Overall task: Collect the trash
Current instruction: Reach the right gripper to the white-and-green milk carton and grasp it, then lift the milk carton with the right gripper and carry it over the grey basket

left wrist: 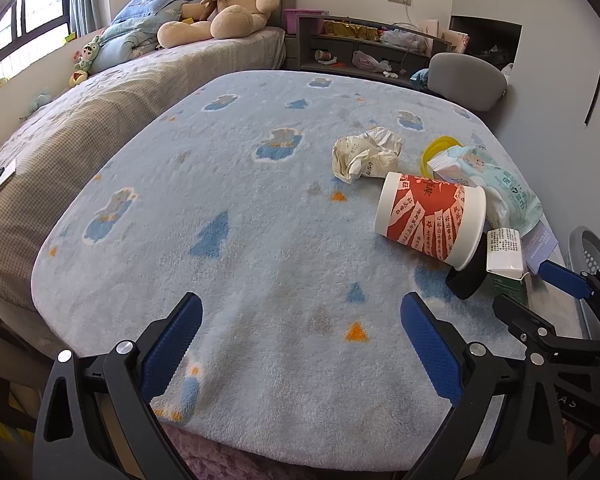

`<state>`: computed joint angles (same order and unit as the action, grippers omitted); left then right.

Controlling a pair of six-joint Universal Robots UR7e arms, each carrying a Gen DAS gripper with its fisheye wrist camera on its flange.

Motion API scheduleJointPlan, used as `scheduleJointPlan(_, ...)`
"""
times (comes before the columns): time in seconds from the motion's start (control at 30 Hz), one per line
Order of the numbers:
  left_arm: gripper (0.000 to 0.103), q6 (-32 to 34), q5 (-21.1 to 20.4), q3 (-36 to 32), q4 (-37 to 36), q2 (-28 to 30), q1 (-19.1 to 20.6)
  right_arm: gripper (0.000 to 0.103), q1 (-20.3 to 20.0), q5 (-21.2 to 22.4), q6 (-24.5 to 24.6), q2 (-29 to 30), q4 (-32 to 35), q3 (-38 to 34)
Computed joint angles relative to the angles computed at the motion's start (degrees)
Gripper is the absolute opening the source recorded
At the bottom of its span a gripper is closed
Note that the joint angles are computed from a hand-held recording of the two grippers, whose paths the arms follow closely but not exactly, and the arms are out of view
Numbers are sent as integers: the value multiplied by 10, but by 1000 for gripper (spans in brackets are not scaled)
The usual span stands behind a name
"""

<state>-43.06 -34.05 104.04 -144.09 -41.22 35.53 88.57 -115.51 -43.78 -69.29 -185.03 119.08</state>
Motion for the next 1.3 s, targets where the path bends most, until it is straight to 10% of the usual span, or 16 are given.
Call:
scheduleJointPlan(0.53,95,31,-21,3,-27,5,-4,45,-6,24,42,-17,3,11)
scheduleJointPlan(1.3,95,145,-63,-74,-129,102,-4,44,-50,85,142,-137,-14,101)
